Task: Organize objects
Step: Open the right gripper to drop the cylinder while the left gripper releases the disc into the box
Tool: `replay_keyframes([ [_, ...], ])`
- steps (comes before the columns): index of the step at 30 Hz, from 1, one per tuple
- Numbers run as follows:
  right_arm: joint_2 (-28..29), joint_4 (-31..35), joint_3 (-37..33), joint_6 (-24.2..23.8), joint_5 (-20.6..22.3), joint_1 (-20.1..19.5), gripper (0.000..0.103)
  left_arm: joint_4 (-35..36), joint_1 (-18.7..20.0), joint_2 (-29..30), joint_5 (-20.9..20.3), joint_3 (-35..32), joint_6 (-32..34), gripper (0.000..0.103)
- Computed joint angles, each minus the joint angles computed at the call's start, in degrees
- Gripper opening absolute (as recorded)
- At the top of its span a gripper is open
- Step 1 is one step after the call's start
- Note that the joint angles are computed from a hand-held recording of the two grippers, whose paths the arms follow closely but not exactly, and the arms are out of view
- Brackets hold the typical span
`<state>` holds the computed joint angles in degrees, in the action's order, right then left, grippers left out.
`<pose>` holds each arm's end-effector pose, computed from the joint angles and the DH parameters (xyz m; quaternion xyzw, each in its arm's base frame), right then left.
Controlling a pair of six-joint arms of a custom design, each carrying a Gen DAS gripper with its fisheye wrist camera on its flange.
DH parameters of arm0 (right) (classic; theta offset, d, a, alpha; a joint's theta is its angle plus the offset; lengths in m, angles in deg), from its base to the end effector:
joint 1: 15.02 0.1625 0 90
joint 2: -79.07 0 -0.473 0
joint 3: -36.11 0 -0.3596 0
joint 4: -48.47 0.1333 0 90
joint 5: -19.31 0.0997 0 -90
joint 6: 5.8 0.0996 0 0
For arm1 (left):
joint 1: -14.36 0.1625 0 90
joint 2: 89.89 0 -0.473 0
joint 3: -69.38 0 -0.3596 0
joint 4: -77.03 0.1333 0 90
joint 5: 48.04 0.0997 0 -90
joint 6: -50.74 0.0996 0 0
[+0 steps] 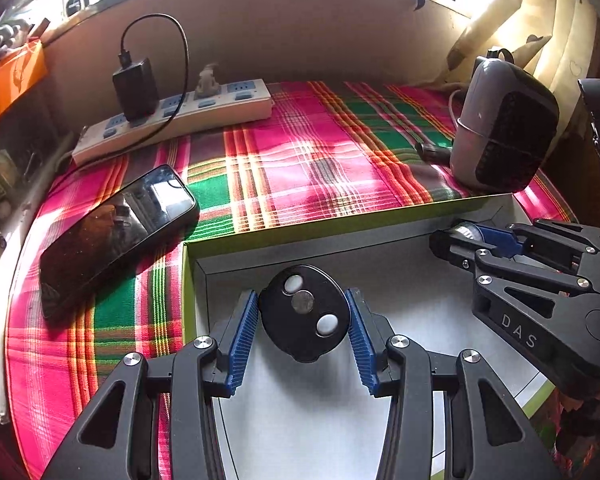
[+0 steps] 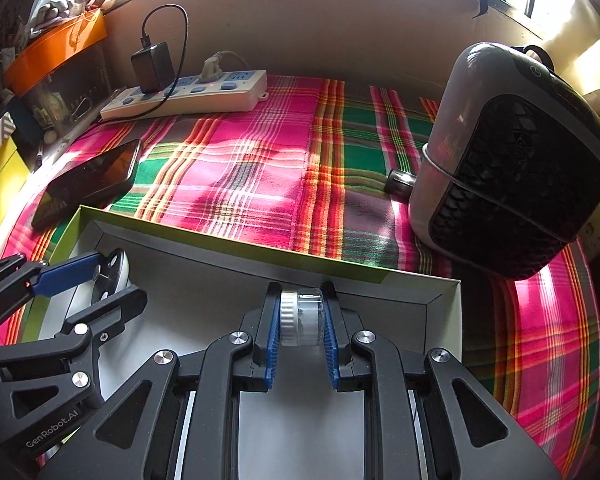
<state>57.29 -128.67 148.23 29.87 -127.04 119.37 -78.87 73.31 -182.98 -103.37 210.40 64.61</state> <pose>0.4093 -0.3460 -0.0823 0.0801 -0.8776 0.2847 0.3772 -0.0103 -0.3855 0.3207 0.3172 0.8891 -0.1914 0.2687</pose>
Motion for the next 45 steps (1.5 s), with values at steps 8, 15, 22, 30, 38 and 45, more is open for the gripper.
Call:
replay_keyframes([
  [8, 0.0, 0.9, -0.2, 0.3, -0.2, 0.1, 0.020, -1.0, -0.6, 0.4, 1.7, 0.6, 0.3, 0.043],
  [15, 0.0, 0.1, -0.1, 0.3, -0.2, 0.1, 0.022, -1.2, -0.7, 0.6, 2.1, 0.6, 0.5, 0.043],
  [22, 0.1, -0.7, 0.0, -0.1, -0.3, 0.1, 0.038, -1.2, -0.7, 0.6, 2.0, 0.6, 0.6, 0.043],
  [30, 0.0, 0.4, -0.1, 1.3, -2.0, 1.1, 0.050, -1.1, -0.6, 0.4, 2.0, 0.6, 0.8, 0.046],
  [38, -0.6, 0.3, 0.7, 3.2, -3.1, 2.7, 0.050, 0.5, -2.1, -3.2, 2.5, 1.3, -0.3, 0.049],
  [45, -1.0, 0.7, 1.3, 4.9, -4.1, 5.2, 0.050, 4.0, -4.9, -8.3, 3.1, 2.4, -2.6, 0.049],
])
